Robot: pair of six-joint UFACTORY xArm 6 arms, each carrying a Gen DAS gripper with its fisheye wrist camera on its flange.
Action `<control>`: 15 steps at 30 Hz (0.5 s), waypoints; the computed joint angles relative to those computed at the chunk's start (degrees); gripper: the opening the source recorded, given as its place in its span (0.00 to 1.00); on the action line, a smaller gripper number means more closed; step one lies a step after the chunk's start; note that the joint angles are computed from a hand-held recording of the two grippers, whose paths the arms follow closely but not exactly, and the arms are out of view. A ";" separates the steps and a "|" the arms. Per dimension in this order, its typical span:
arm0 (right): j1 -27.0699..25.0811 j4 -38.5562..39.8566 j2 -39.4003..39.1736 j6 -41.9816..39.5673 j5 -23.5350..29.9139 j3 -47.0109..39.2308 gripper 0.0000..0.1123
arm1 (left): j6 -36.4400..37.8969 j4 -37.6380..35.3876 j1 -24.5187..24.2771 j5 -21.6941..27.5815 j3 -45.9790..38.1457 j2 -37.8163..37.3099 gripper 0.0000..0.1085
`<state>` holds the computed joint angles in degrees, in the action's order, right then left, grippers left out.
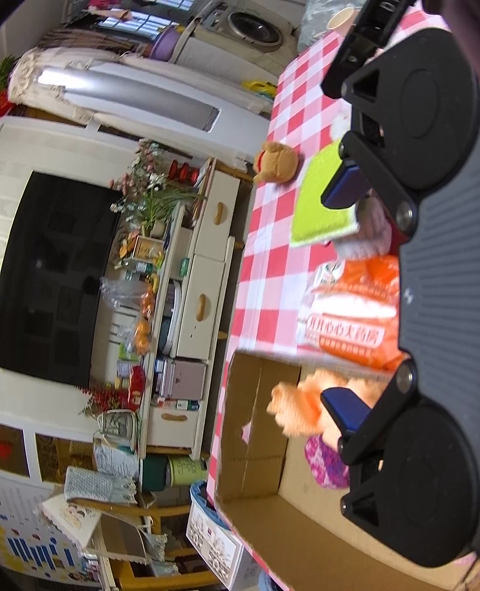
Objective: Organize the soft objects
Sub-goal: 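Move both open tools back over the remaining plush toys on the table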
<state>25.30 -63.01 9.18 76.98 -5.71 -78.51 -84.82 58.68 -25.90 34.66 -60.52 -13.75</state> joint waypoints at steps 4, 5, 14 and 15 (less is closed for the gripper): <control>-1.38 -3.73 -0.31 5.14 0.90 -0.22 0.92 | 1.48 -0.02 -1.50 -0.22 -1.17 1.59 0.94; -1.97 -4.27 -0.47 5.86 0.91 0.01 0.92 | 1.98 -0.01 -1.85 -0.41 -1.46 2.02 0.94; -6.28 9.53 -0.16 -4.28 0.96 2.98 0.92 | 7.40 -2.17 -4.38 -5.68 -3.62 6.22 0.94; -6.58 13.53 0.20 -7.79 0.70 3.32 0.92 | 8.67 -2.89 -4.72 -6.52 -3.87 6.79 0.94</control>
